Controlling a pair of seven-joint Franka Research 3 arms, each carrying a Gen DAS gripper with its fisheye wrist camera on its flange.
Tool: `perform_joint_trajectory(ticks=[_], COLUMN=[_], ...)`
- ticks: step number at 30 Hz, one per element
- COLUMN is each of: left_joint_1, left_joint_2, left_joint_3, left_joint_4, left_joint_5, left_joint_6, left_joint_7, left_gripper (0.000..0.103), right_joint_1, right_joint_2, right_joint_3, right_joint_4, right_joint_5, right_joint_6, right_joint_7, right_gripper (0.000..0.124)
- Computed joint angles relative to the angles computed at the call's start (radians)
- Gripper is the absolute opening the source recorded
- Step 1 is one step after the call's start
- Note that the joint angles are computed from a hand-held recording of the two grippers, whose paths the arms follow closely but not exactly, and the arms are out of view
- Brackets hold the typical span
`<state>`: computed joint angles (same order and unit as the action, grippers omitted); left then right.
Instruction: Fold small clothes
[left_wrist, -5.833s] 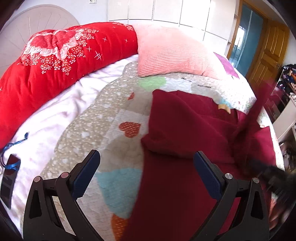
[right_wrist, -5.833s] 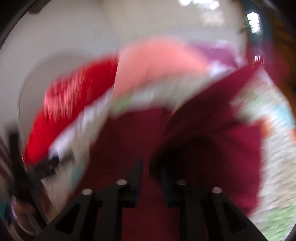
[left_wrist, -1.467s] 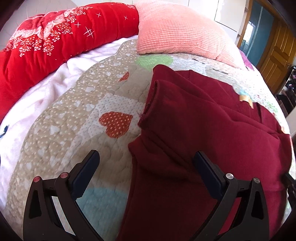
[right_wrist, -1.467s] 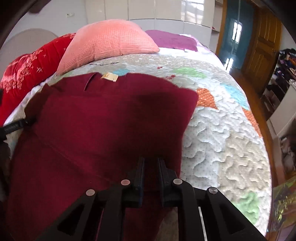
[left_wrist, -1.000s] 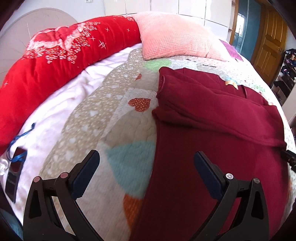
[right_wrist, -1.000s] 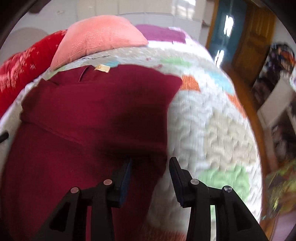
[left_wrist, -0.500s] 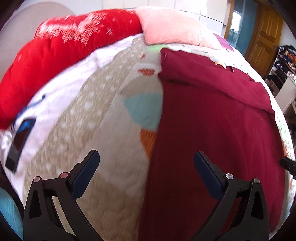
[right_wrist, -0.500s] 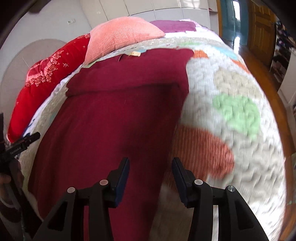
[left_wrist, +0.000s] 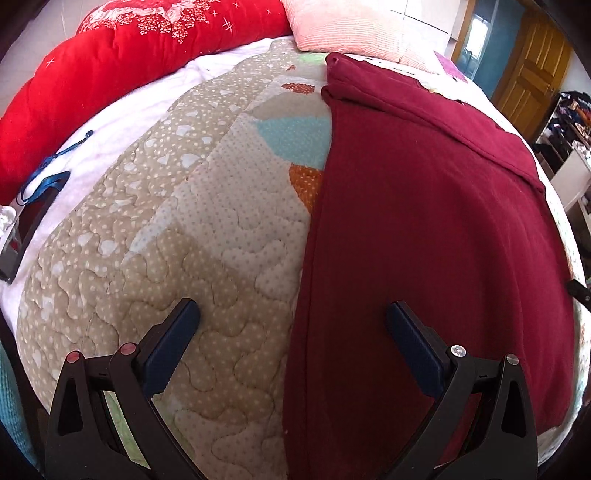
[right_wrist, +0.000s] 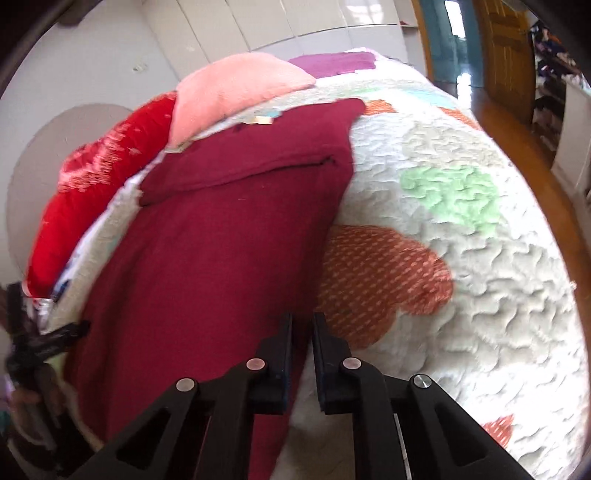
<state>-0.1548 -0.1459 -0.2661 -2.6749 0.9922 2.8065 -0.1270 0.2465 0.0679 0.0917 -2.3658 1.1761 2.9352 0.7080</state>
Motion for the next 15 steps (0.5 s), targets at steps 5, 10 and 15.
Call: perform_joint_trajectory(ticks=[5, 10, 15], left_joint_1=[0.007, 0.015, -0.005], left_joint_2=[-0.013, -0.01, -0.023], left_joint_3=[0.005, -0.012, 0.005], left_joint_4=[-0.022, -0.021, -0.03], left_joint_5=[-0.004, 0.032, -0.052], left_joint_6=[0.038, 0.028, 0.032], left_joint_7=[0.015, -0.033, 0.036], left_gripper=[0.102, 0.102, 0.102], right_joint_1=[-0.002, 0.011, 0.069], right_joint_2=[-0.112, -0.169, -0.168], right_joint_3=[-0.026, -0.063, -0.015], right_joint_4=[-0.089, -0.166, -0.179], right_joint_5=[0.048, 0.145, 0.224], right_joint_6=[-0.137, -0.267, -0.096], right_joint_7=[-0.014, -0.129, -0.254], right_gripper=[0.047, 0.048, 0.009])
